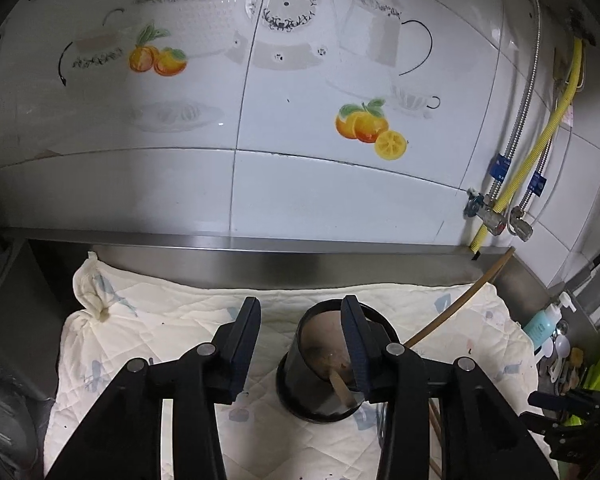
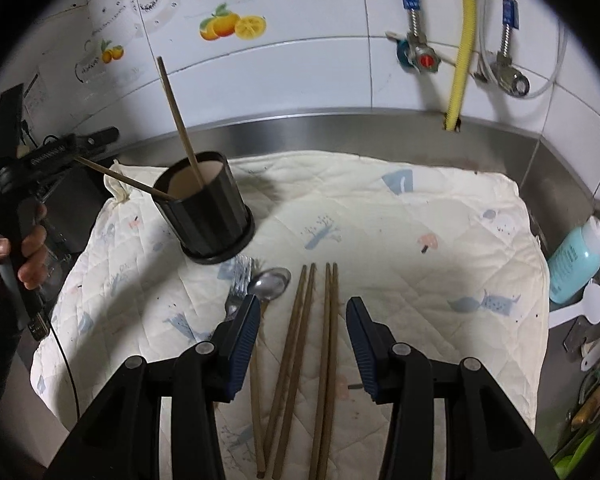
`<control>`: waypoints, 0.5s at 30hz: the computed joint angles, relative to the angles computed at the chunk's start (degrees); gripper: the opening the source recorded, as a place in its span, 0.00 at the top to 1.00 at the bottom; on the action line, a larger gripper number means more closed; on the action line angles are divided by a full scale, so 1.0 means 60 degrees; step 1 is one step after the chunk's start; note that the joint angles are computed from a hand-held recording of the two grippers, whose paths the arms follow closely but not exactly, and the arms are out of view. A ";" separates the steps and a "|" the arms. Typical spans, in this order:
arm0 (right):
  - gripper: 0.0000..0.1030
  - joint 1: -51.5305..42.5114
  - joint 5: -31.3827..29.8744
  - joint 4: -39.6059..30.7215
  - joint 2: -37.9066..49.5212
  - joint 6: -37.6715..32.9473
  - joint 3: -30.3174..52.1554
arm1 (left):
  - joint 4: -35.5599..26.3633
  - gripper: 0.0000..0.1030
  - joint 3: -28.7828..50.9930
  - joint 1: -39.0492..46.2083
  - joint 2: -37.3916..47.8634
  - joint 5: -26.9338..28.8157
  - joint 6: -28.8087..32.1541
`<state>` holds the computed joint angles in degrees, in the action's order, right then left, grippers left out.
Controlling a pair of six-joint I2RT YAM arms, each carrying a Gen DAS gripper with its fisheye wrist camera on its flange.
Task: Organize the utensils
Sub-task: 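Move both tools back down to the utensils on the cloth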
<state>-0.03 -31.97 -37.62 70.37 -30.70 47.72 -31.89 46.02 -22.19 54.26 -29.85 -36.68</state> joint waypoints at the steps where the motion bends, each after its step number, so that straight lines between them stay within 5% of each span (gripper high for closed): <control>1: 0.52 -0.0065 -0.0023 -0.0026 0.0051 -0.0064 0.0000 | -0.0110 0.56 0.0036 -0.0112 -0.0100 -0.0088 -0.0068; 10: 0.76 -0.0212 0.0443 0.0145 0.1192 -0.0523 -0.0049 | -0.1526 0.56 0.0170 -0.1511 -0.0962 -0.1029 -0.1297; 15: 0.80 0.0002 0.0798 0.0581 0.1912 -0.0513 -0.0101 | -0.1976 0.56 -0.0181 -0.2591 -0.0994 -0.1153 -0.2179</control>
